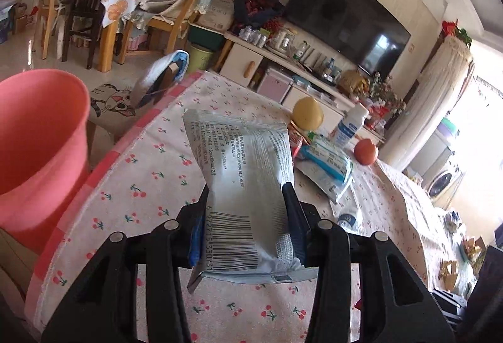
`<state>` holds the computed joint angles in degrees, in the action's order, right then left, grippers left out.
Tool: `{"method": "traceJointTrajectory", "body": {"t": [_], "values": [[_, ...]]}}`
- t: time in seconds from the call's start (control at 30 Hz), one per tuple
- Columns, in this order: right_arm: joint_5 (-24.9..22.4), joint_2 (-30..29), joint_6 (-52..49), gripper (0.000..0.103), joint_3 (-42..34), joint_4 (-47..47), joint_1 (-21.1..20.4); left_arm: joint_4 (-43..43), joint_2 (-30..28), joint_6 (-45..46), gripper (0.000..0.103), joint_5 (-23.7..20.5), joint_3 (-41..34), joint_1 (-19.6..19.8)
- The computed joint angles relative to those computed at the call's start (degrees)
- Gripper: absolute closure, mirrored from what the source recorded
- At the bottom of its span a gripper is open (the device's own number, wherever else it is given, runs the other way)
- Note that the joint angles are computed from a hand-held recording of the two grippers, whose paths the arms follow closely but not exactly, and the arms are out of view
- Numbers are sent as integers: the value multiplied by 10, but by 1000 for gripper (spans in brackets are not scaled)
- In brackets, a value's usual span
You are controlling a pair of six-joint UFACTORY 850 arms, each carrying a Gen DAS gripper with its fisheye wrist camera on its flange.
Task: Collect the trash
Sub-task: 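Carry both items over the pink bucket and open both tools to drop them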
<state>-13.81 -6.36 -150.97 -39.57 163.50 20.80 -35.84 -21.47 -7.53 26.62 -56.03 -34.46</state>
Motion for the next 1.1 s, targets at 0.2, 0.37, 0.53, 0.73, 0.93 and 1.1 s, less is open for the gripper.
{"method": "traceJointTrajectory", "body": {"t": [0.2, 0.37, 0.53, 0.73, 0.93, 1.1], "values": [[-3, -34, 110, 82, -64, -111, 32, -85, 43, 18, 58, 89, 52, 12], [-14, -72, 210, 83, -140, -225, 71, -189, 70, 54, 57, 156, 83, 21], [-20, -131, 323, 83, -244, -359, 112, -255, 83, 30, 57, 184, 105, 37], [-6, -219, 462, 83, -378, -519, 151, -303, 98, 11, 57, 187, 127, 62], [3, -310, 657, 83, -492, -712, 169, -307, 99, -2, 57, 153, 133, 87], [-21, -356, 797, 74, -540, -833, 170, -317, 97, 20, 54, 135, 134, 96]]}}
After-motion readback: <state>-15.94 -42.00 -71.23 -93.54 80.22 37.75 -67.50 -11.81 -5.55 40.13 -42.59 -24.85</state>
